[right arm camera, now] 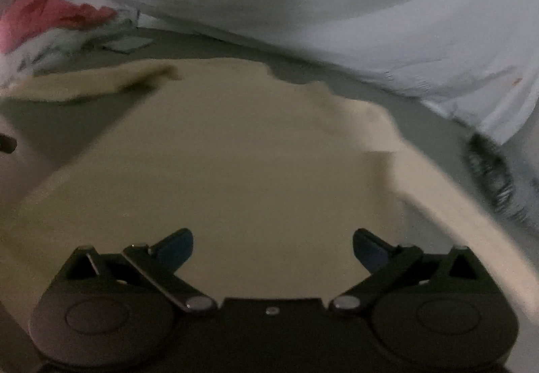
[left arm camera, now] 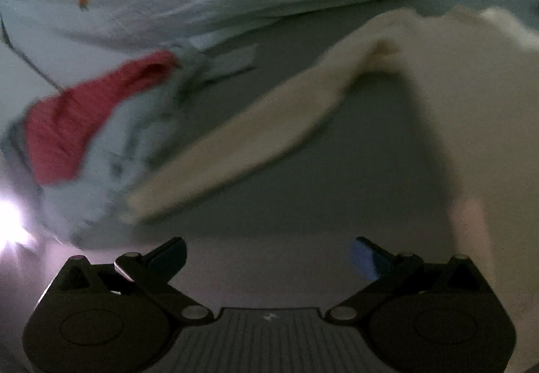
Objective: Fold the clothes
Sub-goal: 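Grasp a sweater sleeve with the left gripper and straighten it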
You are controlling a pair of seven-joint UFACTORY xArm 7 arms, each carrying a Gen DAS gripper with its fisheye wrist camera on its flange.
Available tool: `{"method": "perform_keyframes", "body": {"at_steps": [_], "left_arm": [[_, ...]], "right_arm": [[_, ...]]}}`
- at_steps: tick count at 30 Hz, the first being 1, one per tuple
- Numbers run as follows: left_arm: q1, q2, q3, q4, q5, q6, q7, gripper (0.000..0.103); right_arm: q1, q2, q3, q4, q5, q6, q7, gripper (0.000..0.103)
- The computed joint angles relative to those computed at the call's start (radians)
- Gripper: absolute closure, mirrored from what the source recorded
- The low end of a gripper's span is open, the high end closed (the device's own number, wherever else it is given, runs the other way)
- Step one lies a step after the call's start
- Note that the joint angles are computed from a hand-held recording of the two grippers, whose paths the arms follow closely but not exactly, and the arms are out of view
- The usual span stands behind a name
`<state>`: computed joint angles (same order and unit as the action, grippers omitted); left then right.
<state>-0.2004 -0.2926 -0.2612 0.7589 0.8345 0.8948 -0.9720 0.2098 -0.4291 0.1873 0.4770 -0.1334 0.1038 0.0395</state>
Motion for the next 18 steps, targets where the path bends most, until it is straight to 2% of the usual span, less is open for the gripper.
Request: {"method": "perform_keyframes", "body": {"at_steps": [1,3,4,5,6,7,8,9,10,12,16,18], "left_arm": [[0.020,-0.044,0.027,-0.060,0.053,-0.039,0.029,0.000],[0.071,-0.091,0.071,-0.137,0.132,-0.111,0.096,0.002],[0.103,-0.104,0.091,-0.166,0.173,-0.150,0.132,0.004],[0.139,-0.095,0.107,-0.180,0.223,-0.193,0.160,0.011],[0.170,-0.084,0.123,-0.189,0.271,-0.244,0.189,0.013],[0.192,-0.105,0.151,-0.214,0.301,-0.316,0.230,0.014],[0.212,-0.122,0.174,-0.231,0.323,-0.382,0.271,0.020],[0.235,-0.114,0.175,-0.227,0.352,-0.407,0.299,0.031],[0.260,-0.098,0.168,-0.218,0.388,-0.418,0.322,0.036],[0.303,-0.071,0.188,-0.207,0.452,-0.499,0.377,0.038],[0.337,-0.051,0.258,-0.204,0.377,-0.650,0.605,0.040],[0.341,-0.033,0.286,-0.197,0.314,-0.691,0.728,0.043]], "right_arm": [[-0.035,0.016,0.084,0.014,-0.007,0.002,0.093,0.000],[-0.053,0.079,0.162,0.046,0.007,-0.016,0.217,0.000],[-0.079,0.099,0.208,0.059,-0.020,-0.012,0.270,0.000],[-0.108,0.119,0.255,0.073,-0.050,-0.008,0.326,0.000],[-0.159,0.128,0.318,0.091,-0.106,0.023,0.386,0.000],[-0.172,0.116,0.340,0.089,-0.134,0.046,0.422,0.000],[-0.180,0.105,0.358,0.088,-0.160,0.069,0.456,0.000],[-0.182,0.097,0.361,0.084,-0.175,0.076,0.486,0.000],[-0.184,0.090,0.365,0.081,-0.189,0.084,0.517,0.000],[-0.180,0.083,0.363,0.087,-0.208,0.113,0.570,0.000],[-0.183,0.064,0.384,0.088,-0.285,0.152,0.679,0.000],[-0.170,0.061,0.383,0.093,-0.316,0.171,0.716,0.000]]}}
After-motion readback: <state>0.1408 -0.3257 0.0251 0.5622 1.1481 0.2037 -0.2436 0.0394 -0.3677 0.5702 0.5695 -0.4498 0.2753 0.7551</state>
